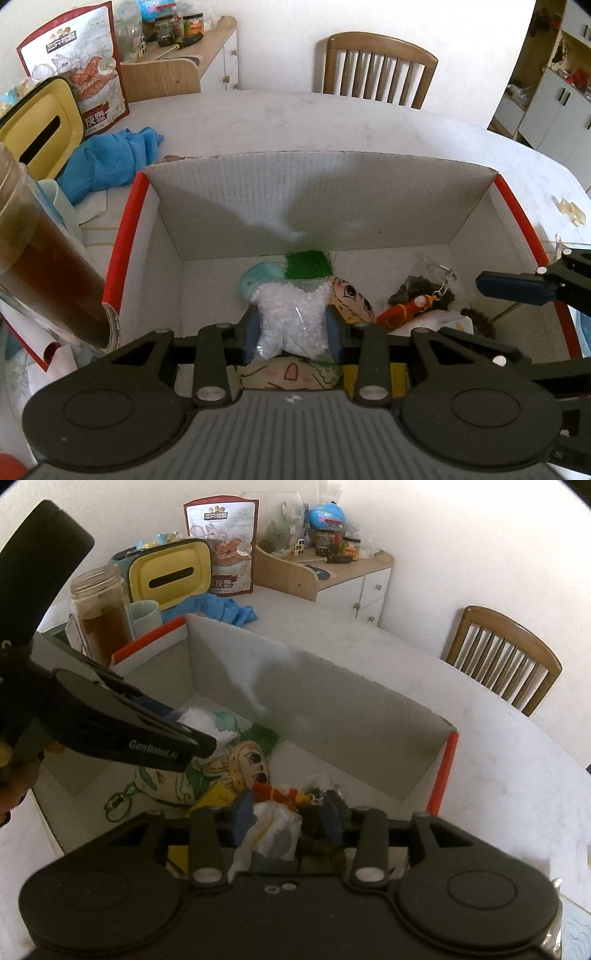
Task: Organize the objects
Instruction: 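Release the white bag from left tool while right tool drops the horse into box, then move both open tools from the box to the gear toy and silver packet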
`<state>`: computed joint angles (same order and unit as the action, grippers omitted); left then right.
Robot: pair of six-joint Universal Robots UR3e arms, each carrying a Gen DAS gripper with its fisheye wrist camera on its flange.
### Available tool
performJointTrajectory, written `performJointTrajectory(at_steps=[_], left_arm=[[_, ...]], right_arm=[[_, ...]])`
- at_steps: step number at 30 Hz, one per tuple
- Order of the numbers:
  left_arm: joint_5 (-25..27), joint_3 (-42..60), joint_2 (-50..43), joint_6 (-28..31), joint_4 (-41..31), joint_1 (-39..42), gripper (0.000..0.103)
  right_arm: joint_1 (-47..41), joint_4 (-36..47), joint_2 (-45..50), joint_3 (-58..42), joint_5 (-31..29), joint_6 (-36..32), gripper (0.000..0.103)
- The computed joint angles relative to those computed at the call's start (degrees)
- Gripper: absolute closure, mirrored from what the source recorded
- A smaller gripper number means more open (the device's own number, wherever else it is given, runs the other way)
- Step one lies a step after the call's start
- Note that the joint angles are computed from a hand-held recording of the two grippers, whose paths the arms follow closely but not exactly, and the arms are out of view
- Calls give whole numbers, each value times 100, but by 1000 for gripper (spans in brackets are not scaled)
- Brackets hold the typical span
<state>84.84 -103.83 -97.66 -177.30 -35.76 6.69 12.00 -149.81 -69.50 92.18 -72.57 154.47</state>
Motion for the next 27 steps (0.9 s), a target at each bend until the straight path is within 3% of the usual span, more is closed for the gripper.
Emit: performJointTrajectory(at_steps=[1, 3, 6, 13, 15, 24, 27], left_arm=[[-28, -13, 13, -22, 2, 8, 58], [-68, -114, 87, -62, 83, 28, 38], [-109, -242, 196, -85, 183, 36, 37], [14, -420, 432, -220, 274, -70, 36], [29, -476, 532, -258, 296, -103, 30], [60, -697, 1074, -476, 334, -365, 28], [51, -721, 1242, -608, 338, -465, 18]], right_arm=[[-23, -2, -27, 25, 26, 12, 55], [-76, 44, -93, 70, 74, 30, 55], [-174, -3, -235, 228, 194, 70, 46], [-432, -66, -703, 672, 543, 60, 40], [-522, -47, -850, 792, 642, 56, 34], [-1140, 126, -1714, 1453, 1337, -99, 19], [-1455, 314, -2044, 1656, 1655, -209, 15]])
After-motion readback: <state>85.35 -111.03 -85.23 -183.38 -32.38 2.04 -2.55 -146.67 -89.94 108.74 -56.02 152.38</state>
